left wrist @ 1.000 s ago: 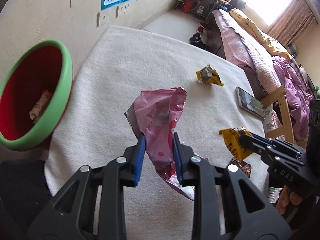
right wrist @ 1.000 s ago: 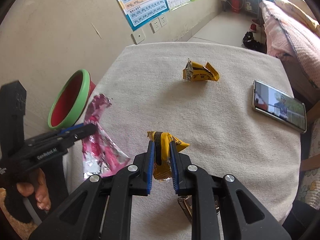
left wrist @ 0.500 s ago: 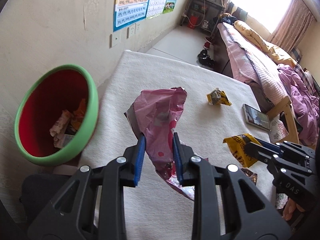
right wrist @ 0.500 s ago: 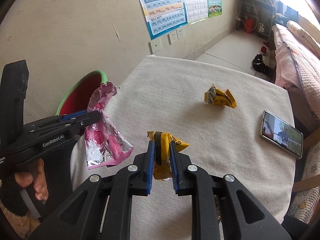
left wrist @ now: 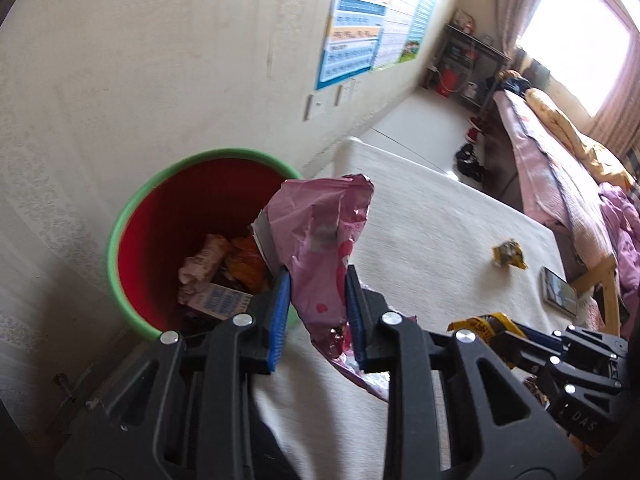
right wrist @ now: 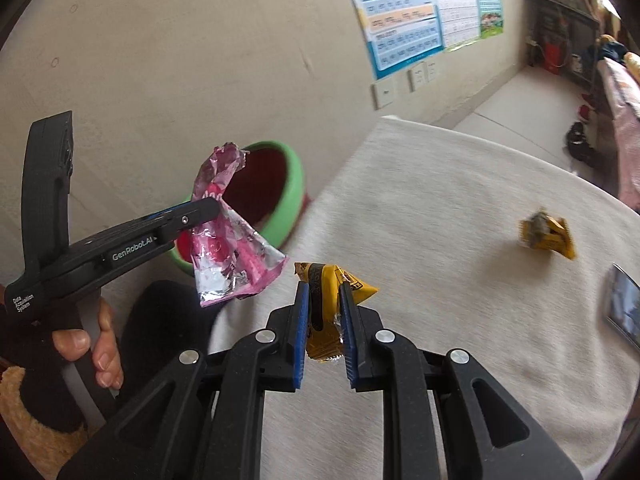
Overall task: Collect trash
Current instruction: 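Carry the pink bag and yellow wrapper over the green bin with both tools, then open both tools to drop the pink bag and yellow wrapper into the bin, then grasp the brown candy wrapper with the right tool while the left tool grasps the yellow wrapper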
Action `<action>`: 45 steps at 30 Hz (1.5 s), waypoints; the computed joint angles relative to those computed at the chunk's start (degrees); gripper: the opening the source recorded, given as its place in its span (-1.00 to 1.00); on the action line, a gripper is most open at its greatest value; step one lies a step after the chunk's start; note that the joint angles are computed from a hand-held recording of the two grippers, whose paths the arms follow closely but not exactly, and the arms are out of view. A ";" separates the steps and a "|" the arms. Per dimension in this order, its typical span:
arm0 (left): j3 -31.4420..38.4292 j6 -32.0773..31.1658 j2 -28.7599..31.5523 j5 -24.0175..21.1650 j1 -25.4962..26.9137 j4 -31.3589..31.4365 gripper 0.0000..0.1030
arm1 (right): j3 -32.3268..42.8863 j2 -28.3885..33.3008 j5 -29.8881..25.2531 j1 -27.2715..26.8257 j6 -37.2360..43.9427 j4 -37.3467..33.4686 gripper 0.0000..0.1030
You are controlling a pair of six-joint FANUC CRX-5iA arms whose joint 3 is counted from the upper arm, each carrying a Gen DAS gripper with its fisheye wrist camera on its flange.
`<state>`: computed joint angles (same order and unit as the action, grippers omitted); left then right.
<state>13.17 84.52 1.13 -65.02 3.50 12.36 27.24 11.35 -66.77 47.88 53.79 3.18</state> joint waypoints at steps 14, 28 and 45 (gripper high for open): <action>3.96 4.19 2.80 -0.46 5.27 -6.92 -0.50 | 27.64 18.51 -4.68 -2.84 7.79 -10.26 -0.68; 0.13 8.03 0.86 1.95 5.15 -6.38 0.29 | 12.22 7.60 -3.10 -1.47 4.79 -3.30 0.17; 1.70 0.25 4.92 0.50 -5.37 -0.17 0.34 | -16.52 -11.68 -23.65 -5.62 -13.20 -2.46 0.22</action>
